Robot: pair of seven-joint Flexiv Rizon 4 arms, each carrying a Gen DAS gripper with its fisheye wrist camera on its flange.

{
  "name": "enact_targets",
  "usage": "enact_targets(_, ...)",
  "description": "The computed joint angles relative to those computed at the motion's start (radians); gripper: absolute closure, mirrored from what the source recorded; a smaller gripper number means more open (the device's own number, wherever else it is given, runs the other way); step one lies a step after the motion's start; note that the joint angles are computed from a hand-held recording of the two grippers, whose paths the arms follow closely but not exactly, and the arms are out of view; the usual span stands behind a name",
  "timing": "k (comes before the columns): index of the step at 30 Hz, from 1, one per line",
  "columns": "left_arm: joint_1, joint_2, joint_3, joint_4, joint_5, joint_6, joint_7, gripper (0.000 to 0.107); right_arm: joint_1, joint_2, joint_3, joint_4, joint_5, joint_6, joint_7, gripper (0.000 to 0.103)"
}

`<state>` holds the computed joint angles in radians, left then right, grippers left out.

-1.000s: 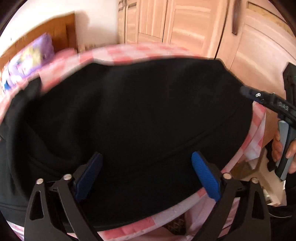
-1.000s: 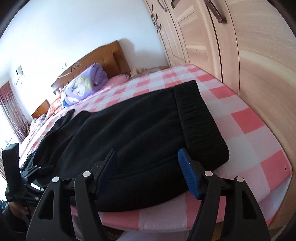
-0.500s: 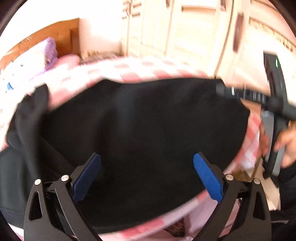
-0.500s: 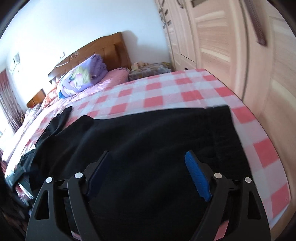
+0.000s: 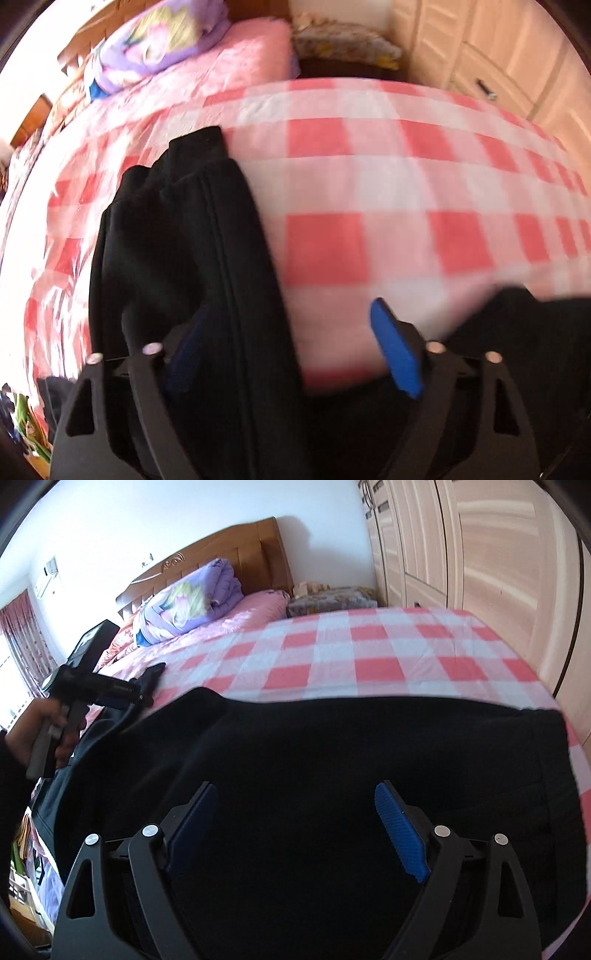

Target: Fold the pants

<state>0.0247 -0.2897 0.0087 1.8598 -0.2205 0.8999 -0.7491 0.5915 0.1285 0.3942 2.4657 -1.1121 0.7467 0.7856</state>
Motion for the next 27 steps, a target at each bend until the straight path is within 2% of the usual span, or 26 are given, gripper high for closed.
enact_targets(1,-0.004,-0.02,0.007,-0.024,0.018,-0.013,-0.027,0.048,-0.003,0.0,-0.003,0.007,-0.006,0.011,0.011,0.018)
enact_targets(3,0.009,-0.041,-0.003,-0.04,-0.005,-0.02,-0.027,0.053,-0.013,0.006,-0.011,0.026,-0.021,0.039,0.045,0.018)
enact_targets(4,0.015,-0.046,-0.006,-0.044,-0.015,-0.02,-0.016,0.061,-0.018,0.009,-0.013,0.031,-0.032,0.049,0.06,0.018)
enact_targets(5,0.017,-0.046,-0.006,-0.041,-0.016,-0.006,-0.007,0.078,-0.024,0.013,-0.017,0.04,-0.05,0.064,0.08,0.018)
enact_targets(6,0.018,-0.044,-0.006,-0.032,-0.015,0.022,0.001,0.089,-0.03,0.016,-0.021,0.045,-0.063,0.075,0.093,0.018)
enact_targets(7,0.033,-0.04,-0.018,-0.016,-0.048,0.052,0.036,0.095,-0.033,0.016,-0.022,0.047,-0.07,0.081,0.099,0.018)
enact_targets(10,0.104,-0.011,-0.069,0.038,-0.239,0.069,0.207,0.097,-0.041,0.018,-0.022,0.054,-0.096,0.09,0.121,0.018)
enact_targets(12,0.145,0.039,-0.1,0.105,-0.441,0.124,0.355,0.097,-0.042,0.021,-0.02,0.056,-0.099,0.091,0.13,0.018)
enact_targets(14,0.199,0.111,-0.105,0.15,-0.705,0.068,0.509,0.097,-0.043,0.022,-0.019,0.057,-0.103,0.091,0.135,0.018)
enact_targets(16,0.238,0.185,-0.057,0.189,-0.896,-0.009,0.634,0.098,-0.042,0.017,-0.018,0.054,-0.1,0.086,0.134,0.018)
enact_targets(17,0.251,0.206,-0.024,0.198,-0.939,-0.047,0.664,0.102,-0.041,0.014,-0.018,0.051,-0.098,0.083,0.132,0.018)
enact_targets(20,0.303,0.248,0.096,0.22,-0.977,-0.192,0.729,0.102,-0.041,0.012,-0.02,0.051,-0.101,0.084,0.132,0.018)
enact_targets(21,0.311,0.251,0.127,0.229,-0.982,-0.204,0.758,0.102,-0.041,0.012,-0.021,0.051,-0.106,0.085,0.138,0.018)
enact_targets(24,0.34,0.229,0.184,0.262,-0.969,-0.153,0.822,0.102,-0.039,0.01,-0.019,0.05,-0.101,0.08,0.14,0.018)
enact_targets(27,0.408,0.134,0.21,0.229,-0.857,-0.189,0.728,0.1,-0.034,0.003,-0.018,0.043,-0.081,0.071,0.123,0.018)
